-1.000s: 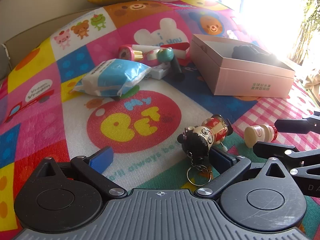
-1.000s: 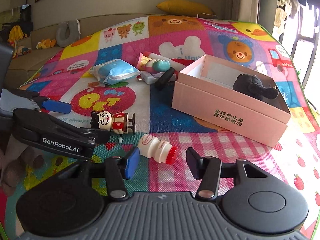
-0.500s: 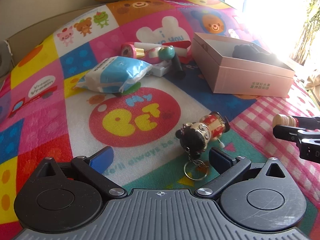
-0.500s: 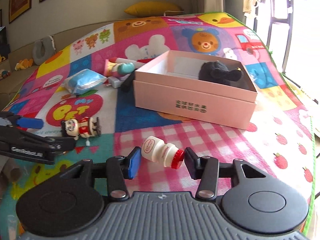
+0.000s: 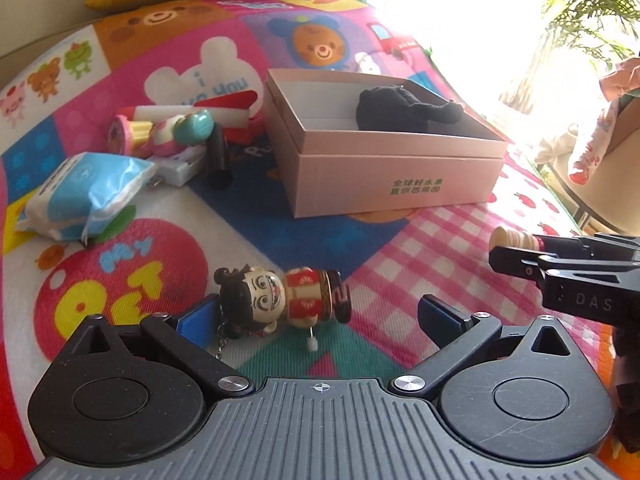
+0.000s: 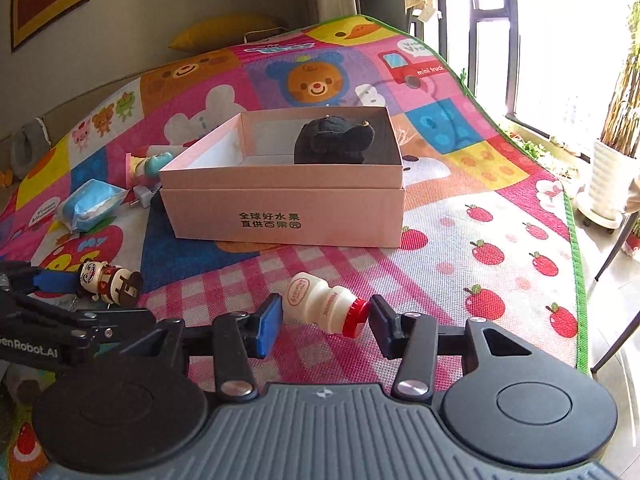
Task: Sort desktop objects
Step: 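Lower the doll figurine onto the mat with left gripper while right gripper approaches the white yogurt bottle, then close left gripper on the doll figurine while right gripper closes on the yogurt bottle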
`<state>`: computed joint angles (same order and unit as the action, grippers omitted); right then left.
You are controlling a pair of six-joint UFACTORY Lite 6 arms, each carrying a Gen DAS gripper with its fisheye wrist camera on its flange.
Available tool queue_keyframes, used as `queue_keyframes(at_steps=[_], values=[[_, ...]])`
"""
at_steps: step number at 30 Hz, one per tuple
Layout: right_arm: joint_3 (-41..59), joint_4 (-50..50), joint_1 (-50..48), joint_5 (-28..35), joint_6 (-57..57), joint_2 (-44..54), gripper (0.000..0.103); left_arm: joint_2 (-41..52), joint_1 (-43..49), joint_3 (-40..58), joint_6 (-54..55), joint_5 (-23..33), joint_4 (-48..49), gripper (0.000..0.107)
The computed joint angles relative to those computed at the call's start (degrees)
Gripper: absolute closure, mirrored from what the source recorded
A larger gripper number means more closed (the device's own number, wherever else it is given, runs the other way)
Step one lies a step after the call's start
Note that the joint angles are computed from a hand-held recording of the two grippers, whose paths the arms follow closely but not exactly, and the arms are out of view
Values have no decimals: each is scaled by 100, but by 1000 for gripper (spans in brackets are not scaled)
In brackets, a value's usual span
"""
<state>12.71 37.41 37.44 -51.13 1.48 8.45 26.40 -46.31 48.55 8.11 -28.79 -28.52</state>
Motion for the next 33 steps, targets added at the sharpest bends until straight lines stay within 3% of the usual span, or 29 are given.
queue_keyframes(at_steps=[5,9,14,16,20,24,28,29,31,33], values=[[9,-159,-53,42,78,2,54,259,287,259,-656,-80,1458,4],[-1,-266,-107,57,128,-15,49,270,214,171,-344,-408,1742,4],[-51,-284,-122,4,217,-49,46,153,273,-91,-1012,-815,3403,4],[-77,-318,-147,-21,279,-58,44,175,69,-48,-622,-747,2929,4],[-113,-296,-134,-75,328,-84,41,265,-293,250,504,-342,999,4],[-124,-313,-125,-93,337,-88,40,98,-156,81,-264,-256,1193,4],[-79,-291,-113,-30,257,-65,40,202,-238,128,12,-285,666,4],[-62,-268,-95,-3,210,-55,40,207,-261,123,22,-308,622,6],[-11,-206,-70,80,101,-49,37,229,-299,163,66,-293,552,36],[71,-77,-55,197,-22,-27,31,259,-321,199,100,-261,473,36]])
